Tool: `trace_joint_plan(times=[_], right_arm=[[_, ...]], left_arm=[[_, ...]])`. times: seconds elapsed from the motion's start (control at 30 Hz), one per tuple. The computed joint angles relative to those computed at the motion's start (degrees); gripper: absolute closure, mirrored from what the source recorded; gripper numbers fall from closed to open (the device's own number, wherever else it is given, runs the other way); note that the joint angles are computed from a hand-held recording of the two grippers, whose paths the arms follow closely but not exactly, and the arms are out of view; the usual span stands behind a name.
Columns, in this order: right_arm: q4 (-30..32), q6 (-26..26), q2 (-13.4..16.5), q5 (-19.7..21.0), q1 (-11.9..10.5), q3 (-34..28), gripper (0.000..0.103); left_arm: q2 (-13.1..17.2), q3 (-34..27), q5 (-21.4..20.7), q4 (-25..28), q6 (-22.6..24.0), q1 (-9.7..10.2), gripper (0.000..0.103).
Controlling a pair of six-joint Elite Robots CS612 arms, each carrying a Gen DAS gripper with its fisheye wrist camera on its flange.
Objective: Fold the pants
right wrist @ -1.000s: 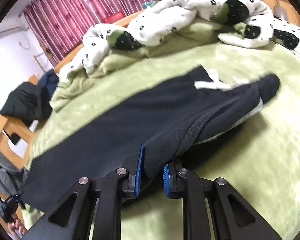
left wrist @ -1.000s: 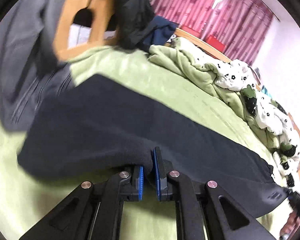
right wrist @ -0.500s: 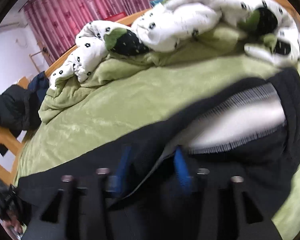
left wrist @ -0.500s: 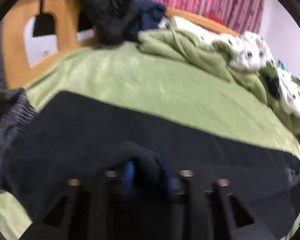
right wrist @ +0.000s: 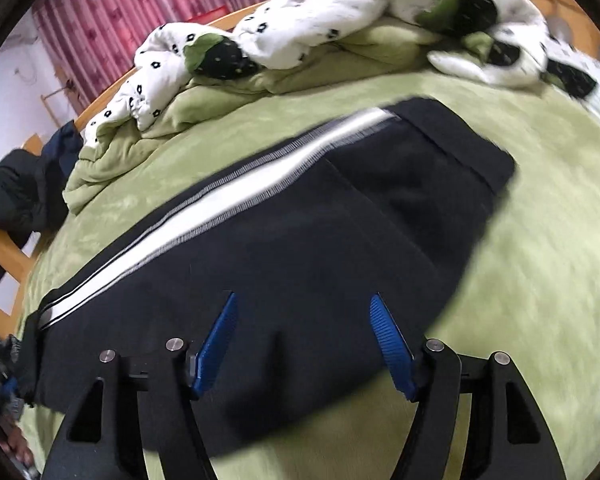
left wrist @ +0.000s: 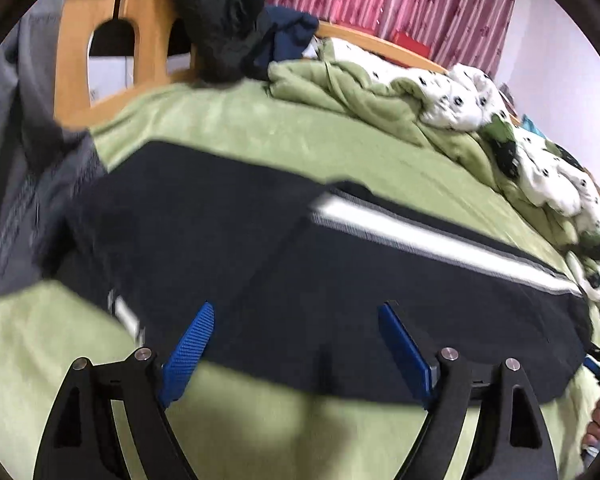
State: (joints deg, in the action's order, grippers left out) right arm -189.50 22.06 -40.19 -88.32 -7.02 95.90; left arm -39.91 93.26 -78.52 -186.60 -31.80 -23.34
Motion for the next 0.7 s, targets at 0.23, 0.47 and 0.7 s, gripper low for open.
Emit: trace_joint_plan(times=[0.23, 0.47, 0.7], right_arm=[[-0.29, 8.89, -0.69, 8.75, -2.53, 4.73, 0.032], [0.83, 11.50, 1.42, 11.15, -3.28, 2.03, 0.032], [-1.09, 8.37, 3.81, 6.74, -2.69, -1.66, 0.033]], left_arm=[[1.51, 3.52, -12.19, -5.31, -16.57, 2.60, 0.019], [4.32, 2.19, -14.18, -10.14, -18.43, 2.90, 0.019], [6.55, -3.16, -12.02, -7.53, -19.34, 3.23, 0.021]])
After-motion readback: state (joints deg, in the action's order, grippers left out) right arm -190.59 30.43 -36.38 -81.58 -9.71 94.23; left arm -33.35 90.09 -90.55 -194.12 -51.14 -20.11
